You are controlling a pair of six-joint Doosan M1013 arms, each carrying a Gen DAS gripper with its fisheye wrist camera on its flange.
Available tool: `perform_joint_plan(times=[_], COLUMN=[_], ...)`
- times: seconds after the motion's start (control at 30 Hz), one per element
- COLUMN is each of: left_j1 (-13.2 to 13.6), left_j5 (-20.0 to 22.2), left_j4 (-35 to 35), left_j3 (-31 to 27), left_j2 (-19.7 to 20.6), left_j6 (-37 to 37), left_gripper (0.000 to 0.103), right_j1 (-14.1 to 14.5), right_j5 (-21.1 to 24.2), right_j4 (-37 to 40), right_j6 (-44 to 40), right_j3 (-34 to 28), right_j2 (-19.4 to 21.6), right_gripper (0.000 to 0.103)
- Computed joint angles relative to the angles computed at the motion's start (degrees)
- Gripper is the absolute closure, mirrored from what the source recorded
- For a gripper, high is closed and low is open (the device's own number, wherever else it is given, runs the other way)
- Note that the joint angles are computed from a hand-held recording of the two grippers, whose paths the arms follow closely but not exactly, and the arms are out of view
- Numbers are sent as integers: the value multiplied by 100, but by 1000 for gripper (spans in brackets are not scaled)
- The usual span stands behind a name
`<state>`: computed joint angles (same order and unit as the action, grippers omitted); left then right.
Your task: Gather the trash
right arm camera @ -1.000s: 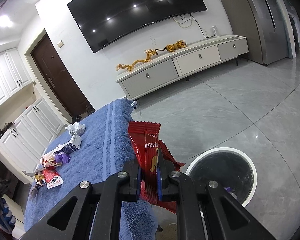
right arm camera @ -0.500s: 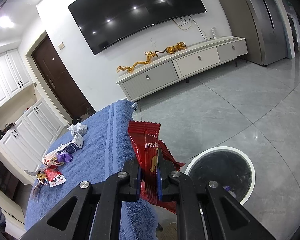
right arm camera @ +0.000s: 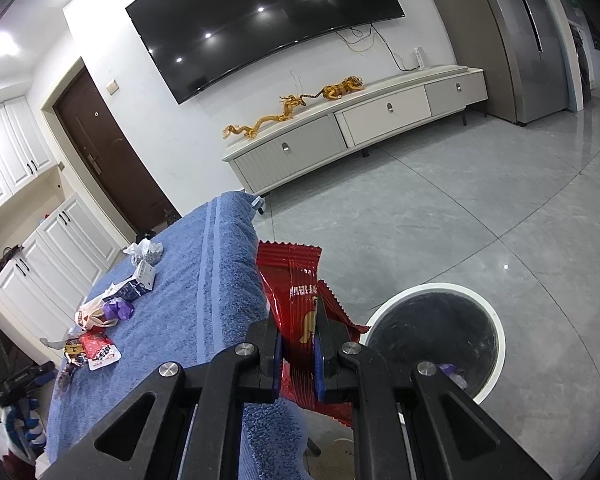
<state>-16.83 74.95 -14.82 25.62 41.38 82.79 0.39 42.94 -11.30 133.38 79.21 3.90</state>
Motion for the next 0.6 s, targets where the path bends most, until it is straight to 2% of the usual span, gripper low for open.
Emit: perform_joint_plan(times=[0.07, 0.13, 0.23, 0.33, 0.5, 0.6], left_j1=[-14, -36, -86, -97, -202, -296], left_j5=[253, 494, 559, 449, -35, -115], left_j4=[90, 195, 418, 442, 422, 140], left_j3=[-224, -408, -448, -232, 335, 195], left_j2=[167, 293, 312, 162, -325, -380], left_j6=[-54, -70, -59, -70, 152, 442], left_gripper=[41, 71, 90, 92, 92, 92], right_j1=[1, 14, 12, 9, -35, -87], right_j5=[17, 40, 56, 43, 8, -51], right_j4=[27, 33, 98, 156, 220, 266], right_j6=[-29, -69, -157, -189, -272, -282], right_j3=[-20, -45, -61, -59, -14, 40], right_j2=[24, 51, 79, 101, 87, 70], right_gripper=[92, 92, 92, 92, 92, 92])
